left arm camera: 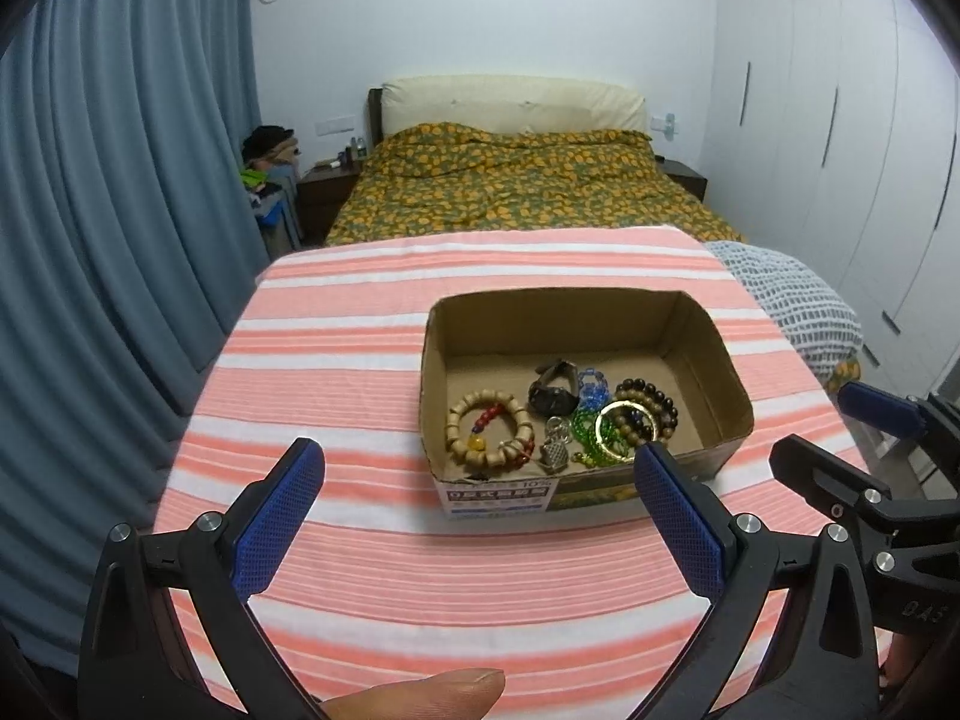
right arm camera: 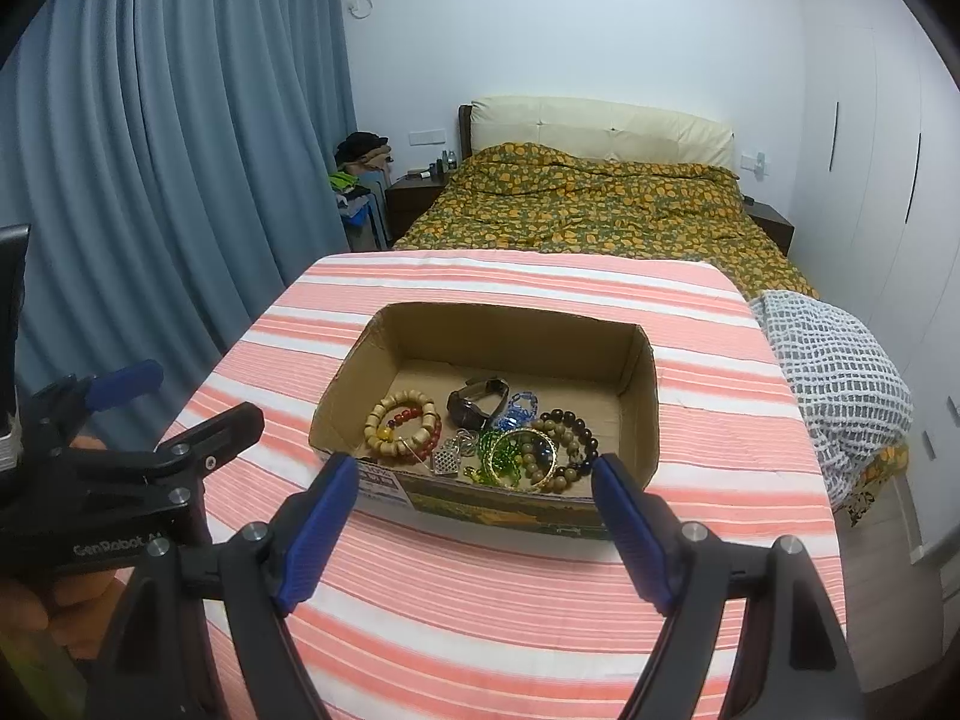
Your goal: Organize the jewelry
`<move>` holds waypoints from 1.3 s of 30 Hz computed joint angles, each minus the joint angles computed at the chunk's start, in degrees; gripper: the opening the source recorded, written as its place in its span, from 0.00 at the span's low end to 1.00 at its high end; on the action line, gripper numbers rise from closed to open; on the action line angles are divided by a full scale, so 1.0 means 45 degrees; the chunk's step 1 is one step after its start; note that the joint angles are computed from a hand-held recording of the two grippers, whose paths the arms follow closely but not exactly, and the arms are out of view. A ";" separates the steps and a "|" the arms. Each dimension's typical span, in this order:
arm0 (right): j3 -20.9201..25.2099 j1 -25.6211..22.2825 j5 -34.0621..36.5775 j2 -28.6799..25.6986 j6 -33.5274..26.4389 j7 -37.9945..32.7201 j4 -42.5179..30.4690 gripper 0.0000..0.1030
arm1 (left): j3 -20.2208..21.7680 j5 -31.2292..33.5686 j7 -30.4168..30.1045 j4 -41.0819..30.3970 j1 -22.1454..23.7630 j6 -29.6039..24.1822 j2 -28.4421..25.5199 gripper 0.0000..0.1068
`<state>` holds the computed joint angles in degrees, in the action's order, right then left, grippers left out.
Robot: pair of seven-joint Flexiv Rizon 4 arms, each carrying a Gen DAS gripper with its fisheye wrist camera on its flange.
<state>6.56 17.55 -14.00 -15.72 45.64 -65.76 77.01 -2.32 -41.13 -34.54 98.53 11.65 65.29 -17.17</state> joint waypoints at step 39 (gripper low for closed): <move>-0.0009 0.0093 -0.0339 0.0176 0.0038 0.0007 0.0128 0.79 | 0.0075 0.0153 -0.0026 -0.0016 0.0042 -0.0163 0.0056 0.96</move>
